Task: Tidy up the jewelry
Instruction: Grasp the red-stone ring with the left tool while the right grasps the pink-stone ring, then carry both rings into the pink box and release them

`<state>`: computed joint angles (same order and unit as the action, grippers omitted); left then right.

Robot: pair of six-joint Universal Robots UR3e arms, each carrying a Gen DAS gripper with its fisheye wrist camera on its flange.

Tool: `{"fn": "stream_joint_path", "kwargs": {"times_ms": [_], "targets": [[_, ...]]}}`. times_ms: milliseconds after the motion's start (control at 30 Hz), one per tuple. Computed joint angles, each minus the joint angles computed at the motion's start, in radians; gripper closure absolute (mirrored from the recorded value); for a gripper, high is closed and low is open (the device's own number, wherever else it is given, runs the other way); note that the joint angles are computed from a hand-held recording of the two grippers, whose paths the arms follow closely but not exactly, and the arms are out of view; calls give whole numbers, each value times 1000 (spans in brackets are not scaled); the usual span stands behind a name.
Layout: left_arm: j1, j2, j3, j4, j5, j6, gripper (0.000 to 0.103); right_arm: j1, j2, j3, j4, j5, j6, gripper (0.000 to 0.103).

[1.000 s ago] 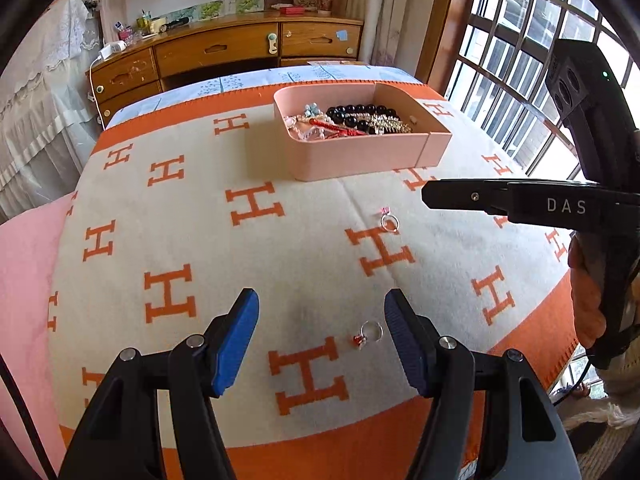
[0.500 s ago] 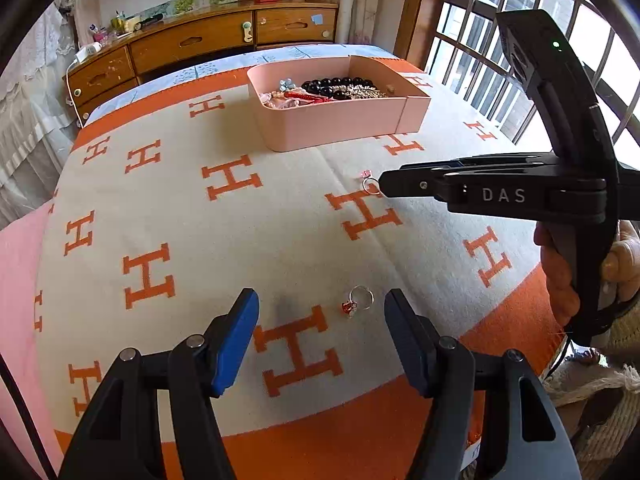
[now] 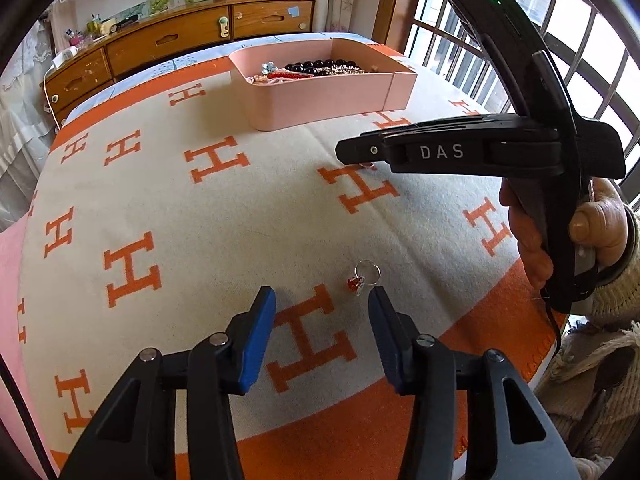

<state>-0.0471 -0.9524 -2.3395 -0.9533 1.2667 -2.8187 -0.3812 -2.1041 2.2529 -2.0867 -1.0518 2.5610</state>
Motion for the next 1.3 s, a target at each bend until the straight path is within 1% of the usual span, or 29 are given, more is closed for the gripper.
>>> {"fn": "stream_joint_path", "kwargs": {"times_ms": [67,133,167,233,267,300,367,400,433,467,500,533,567,633,733,867,933,1000,1067,1167,1233,1300], "targets": [[-5,1,-5,11,3,13,57,35,-2,19,-64,-36,7,80],[-8,-11,2,14,0,14,57,45,-14,46,-115,-61,11,88],[-15,-20,5,22,2,12,57,29,-23,52,-110,-50,2,91],[-40,-44,11,48,18,7,57,-27,-45,49,-43,-1,-30,92],[-53,-58,15,61,25,9,57,-43,-49,44,-18,10,-37,95],[-67,-72,18,74,32,16,58,-61,-57,41,13,25,-53,95],[-111,-100,22,115,65,32,69,-89,-72,32,68,44,-79,95],[-125,-110,22,131,68,46,72,-100,-81,31,92,51,-92,95],[-129,-116,25,133,60,61,79,-114,-92,30,117,58,-107,95],[-134,-123,29,137,58,72,83,-120,-95,29,129,62,-112,95],[-142,-133,34,142,57,81,86,-132,-104,27,152,69,-122,95],[-146,-139,39,141,53,90,93,-147,-112,24,180,77,-134,95],[-149,-144,43,139,51,96,96,-156,-116,21,200,84,-140,95],[-172,-157,48,158,70,80,97,-187,-136,20,250,101,-167,95],[-168,-163,51,163,72,31,97,-241,-180,15,348,133,-227,95],[-114,-151,105,107,34,-39,97,-324,-237,-33,520,196,-336,95],[-102,-153,164,90,23,-72,97,-386,-250,-94,651,247,-421,95],[-108,-187,251,93,39,-116,97,-444,-244,-175,775,299,-496,95],[-116,-241,356,103,65,-166,97,-473,-199,-270,855,340,-535,95],[-127,-366,556,85,120,-245,97,-467,-112,-404,869,391,-506,95],[-115,-447,692,46,114,-285,97,-441,-28,-501,847,417,-449,95],[-113,-542,835,2,109,-327,97,-401,73,-597,810,437,-368,95]]}}
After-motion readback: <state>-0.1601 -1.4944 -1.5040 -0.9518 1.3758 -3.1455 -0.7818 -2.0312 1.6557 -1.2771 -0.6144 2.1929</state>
